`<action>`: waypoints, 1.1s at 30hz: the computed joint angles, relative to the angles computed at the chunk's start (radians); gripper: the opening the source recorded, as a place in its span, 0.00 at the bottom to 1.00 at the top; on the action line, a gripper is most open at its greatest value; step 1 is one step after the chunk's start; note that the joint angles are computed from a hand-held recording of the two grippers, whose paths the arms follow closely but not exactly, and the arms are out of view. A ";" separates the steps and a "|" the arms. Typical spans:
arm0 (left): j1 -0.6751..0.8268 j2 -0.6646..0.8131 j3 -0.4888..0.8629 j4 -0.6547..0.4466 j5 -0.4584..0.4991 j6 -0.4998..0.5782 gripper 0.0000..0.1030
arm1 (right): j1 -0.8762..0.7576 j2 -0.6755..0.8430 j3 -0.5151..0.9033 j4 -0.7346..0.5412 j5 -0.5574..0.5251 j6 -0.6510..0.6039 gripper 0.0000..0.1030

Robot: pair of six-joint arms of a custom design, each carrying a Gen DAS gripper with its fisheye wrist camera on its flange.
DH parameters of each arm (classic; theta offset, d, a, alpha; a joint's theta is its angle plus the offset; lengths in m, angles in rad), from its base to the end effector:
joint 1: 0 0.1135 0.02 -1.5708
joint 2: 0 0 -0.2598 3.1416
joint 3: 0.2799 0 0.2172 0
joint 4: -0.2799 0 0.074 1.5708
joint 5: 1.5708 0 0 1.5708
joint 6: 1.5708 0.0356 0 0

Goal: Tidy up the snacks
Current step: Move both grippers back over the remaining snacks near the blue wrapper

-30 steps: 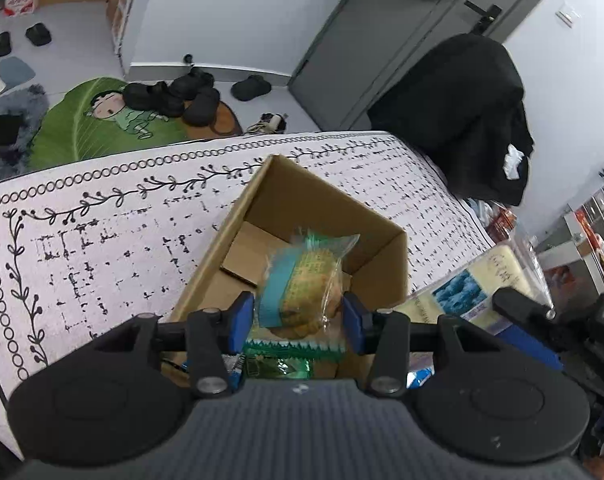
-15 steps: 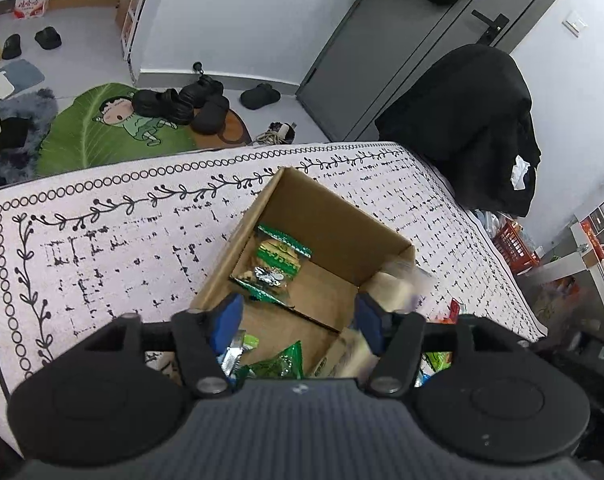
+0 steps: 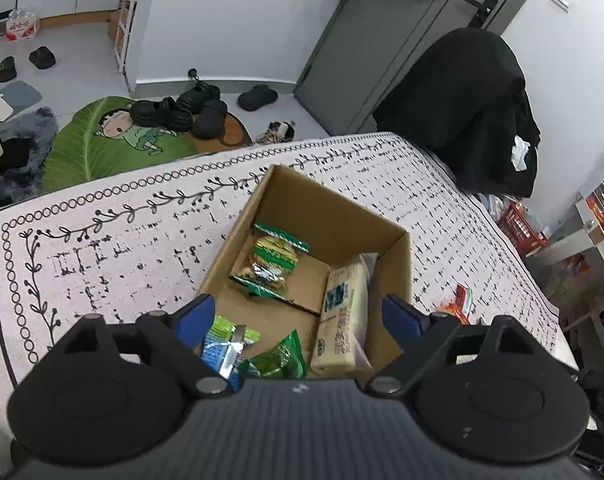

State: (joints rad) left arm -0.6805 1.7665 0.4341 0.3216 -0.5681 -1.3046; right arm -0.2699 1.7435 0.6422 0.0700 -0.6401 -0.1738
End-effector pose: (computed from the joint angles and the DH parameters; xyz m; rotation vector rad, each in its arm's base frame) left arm 0.1934 -0.1319 0.0915 -0.9155 2.1911 -0.1922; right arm 0.2613 -0.0502 0.1224 -0.1049 2.4202 0.6332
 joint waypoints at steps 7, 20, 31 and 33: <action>-0.043 -0.020 0.036 -0.049 -0.016 0.029 0.93 | -0.076 0.021 0.027 -0.044 0.002 -0.082 0.89; -0.135 0.018 0.117 -0.064 -0.095 0.040 1.00 | -0.234 0.095 0.129 -0.093 -0.074 -0.224 0.95; -0.176 0.080 0.181 -0.043 -0.075 0.119 1.00 | -0.297 0.232 0.289 -0.203 -0.103 -0.271 0.95; -0.188 0.099 0.211 -0.065 -0.091 0.141 1.00 | -0.301 0.263 0.312 -0.224 -0.114 -0.265 0.95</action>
